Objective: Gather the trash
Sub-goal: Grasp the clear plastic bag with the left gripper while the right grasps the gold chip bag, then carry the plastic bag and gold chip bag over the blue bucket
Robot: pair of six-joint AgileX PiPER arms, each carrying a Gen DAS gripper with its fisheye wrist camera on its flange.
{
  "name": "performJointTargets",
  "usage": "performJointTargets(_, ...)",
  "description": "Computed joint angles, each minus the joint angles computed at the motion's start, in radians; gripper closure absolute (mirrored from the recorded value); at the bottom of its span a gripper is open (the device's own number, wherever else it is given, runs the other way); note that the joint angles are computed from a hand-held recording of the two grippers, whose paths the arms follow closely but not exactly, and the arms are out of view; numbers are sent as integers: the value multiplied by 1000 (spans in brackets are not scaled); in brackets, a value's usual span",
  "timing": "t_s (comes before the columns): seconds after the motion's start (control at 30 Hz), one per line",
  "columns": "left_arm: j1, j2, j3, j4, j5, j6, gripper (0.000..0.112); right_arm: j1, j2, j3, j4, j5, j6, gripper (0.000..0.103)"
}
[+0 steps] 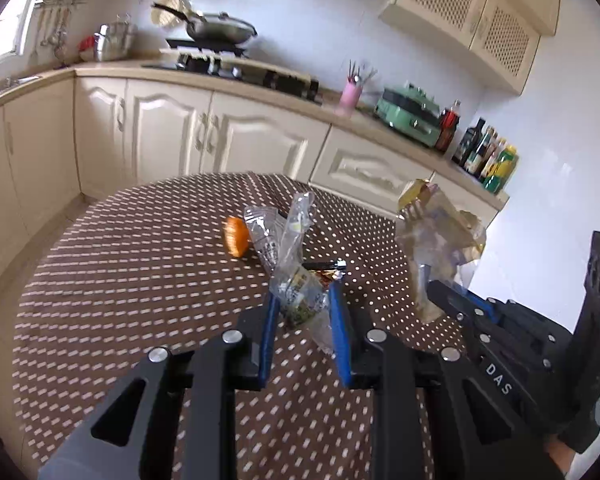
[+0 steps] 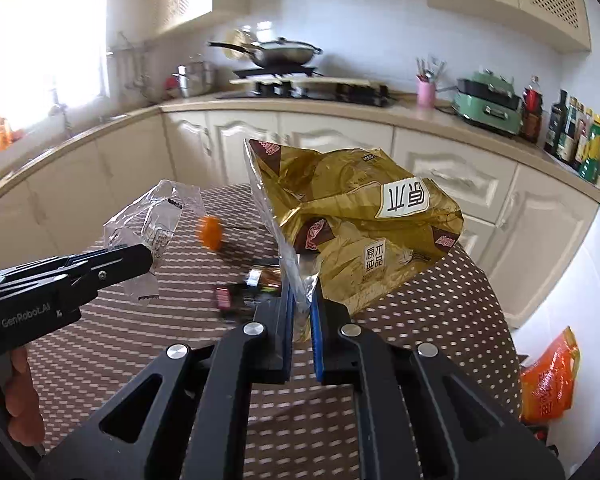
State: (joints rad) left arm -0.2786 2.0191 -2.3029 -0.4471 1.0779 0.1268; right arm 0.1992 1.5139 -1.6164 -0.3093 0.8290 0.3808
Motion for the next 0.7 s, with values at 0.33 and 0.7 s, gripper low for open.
performJointTargets(0.33, 293, -388, 503, -185, -84, 242, 88, 336, 76, -196, -14, 93, 35, 97)
performJointTargets(0.7, 888, -528, 792, -347, 3, 571, 88, 653, 614, -908, 138, 311, -80, 96)
